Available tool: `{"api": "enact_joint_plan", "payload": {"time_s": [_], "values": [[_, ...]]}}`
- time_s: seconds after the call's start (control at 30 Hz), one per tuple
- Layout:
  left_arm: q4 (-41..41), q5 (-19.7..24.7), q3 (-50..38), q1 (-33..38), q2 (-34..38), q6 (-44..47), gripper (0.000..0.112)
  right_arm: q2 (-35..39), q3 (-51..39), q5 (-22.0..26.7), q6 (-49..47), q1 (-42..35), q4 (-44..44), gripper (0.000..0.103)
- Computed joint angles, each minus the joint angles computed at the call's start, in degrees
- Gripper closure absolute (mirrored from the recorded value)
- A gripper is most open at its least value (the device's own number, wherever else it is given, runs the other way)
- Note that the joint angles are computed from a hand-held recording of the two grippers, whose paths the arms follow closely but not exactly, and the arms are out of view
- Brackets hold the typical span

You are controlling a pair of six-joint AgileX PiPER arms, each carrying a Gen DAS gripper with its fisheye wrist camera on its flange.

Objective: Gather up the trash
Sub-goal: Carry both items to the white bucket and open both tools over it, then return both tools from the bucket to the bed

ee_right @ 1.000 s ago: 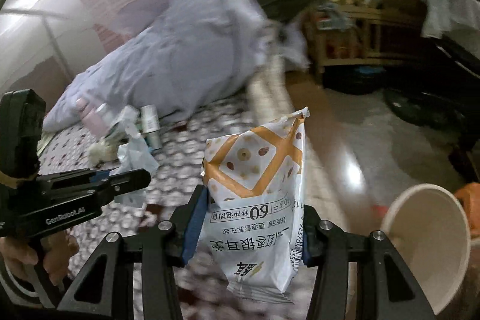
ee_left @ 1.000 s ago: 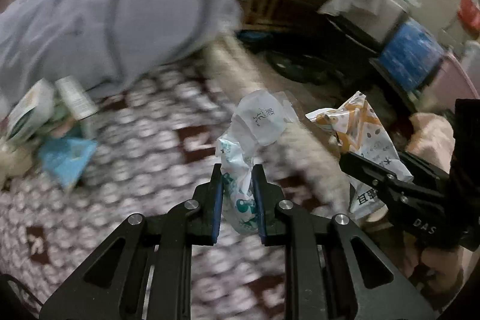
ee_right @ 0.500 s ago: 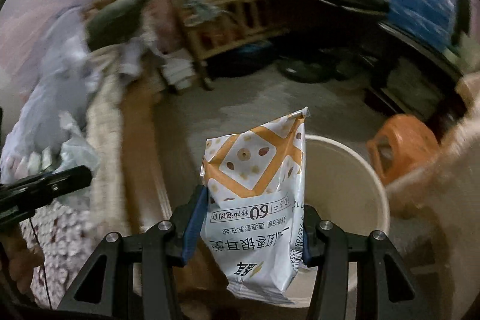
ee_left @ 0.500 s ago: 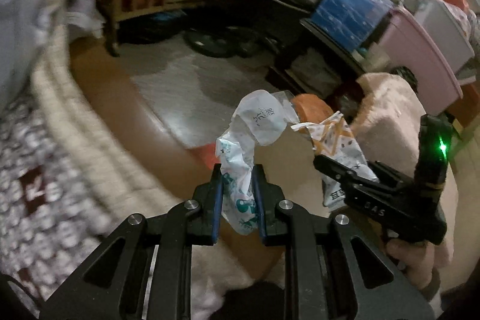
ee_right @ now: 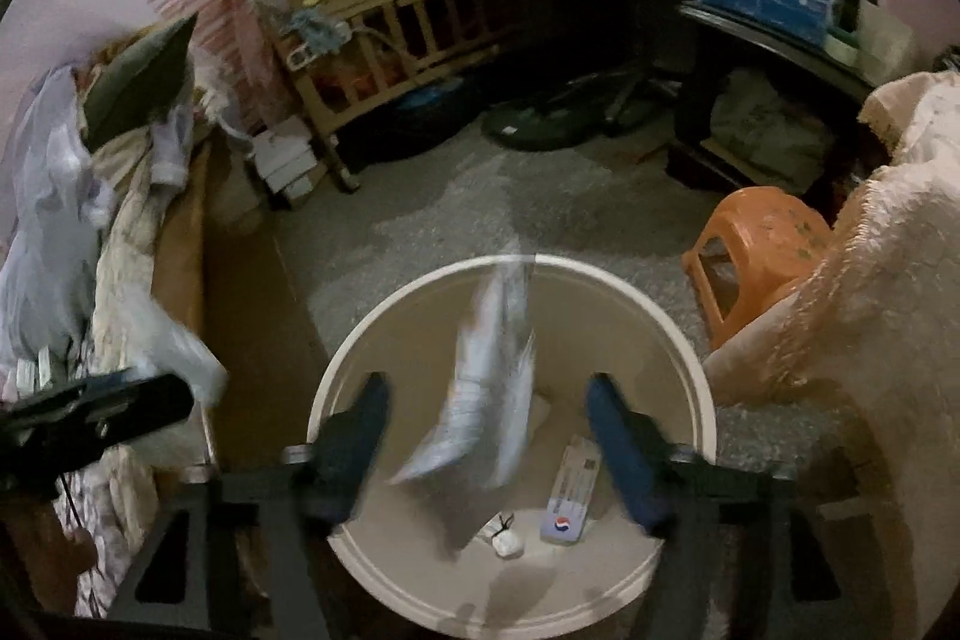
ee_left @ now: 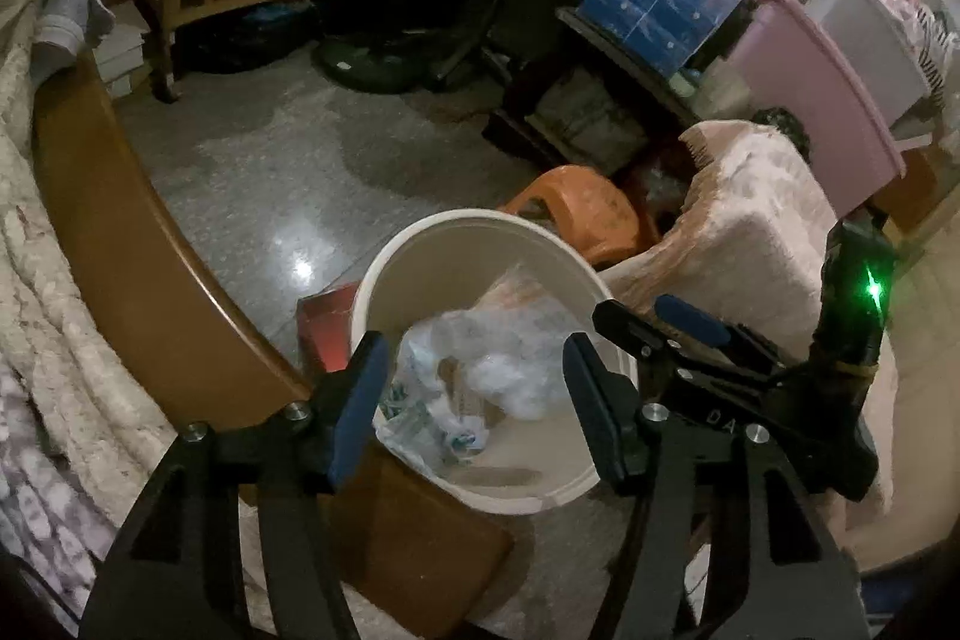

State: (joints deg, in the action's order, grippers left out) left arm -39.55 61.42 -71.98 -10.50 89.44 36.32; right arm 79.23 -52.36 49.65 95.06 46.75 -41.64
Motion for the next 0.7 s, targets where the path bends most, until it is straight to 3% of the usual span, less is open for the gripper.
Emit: {"api": "enact_joint_plan", "payload": {"time_s": [0.17, 0.5, 0.7], "values": [[1.24, 0.87, 0.25, 1.87, -0.62, -0.19, 0.053, 0.49, -0.71, -1.26, -1.03, -0.59, 1.67, 0.026], [9.40, -5.78, 4.86, 8.95, -6.49, -1.23, 0.053, 7.44, -8.54, -0.84, -3.04, 3.81, 1.57, 0.026], [10.09, -6.37, 6.15, 15.93, -7.82, 0.85, 0.053, 12.43, -15.85, 0.84, -5.28, 6.72, 1.54, 0.026]]}}
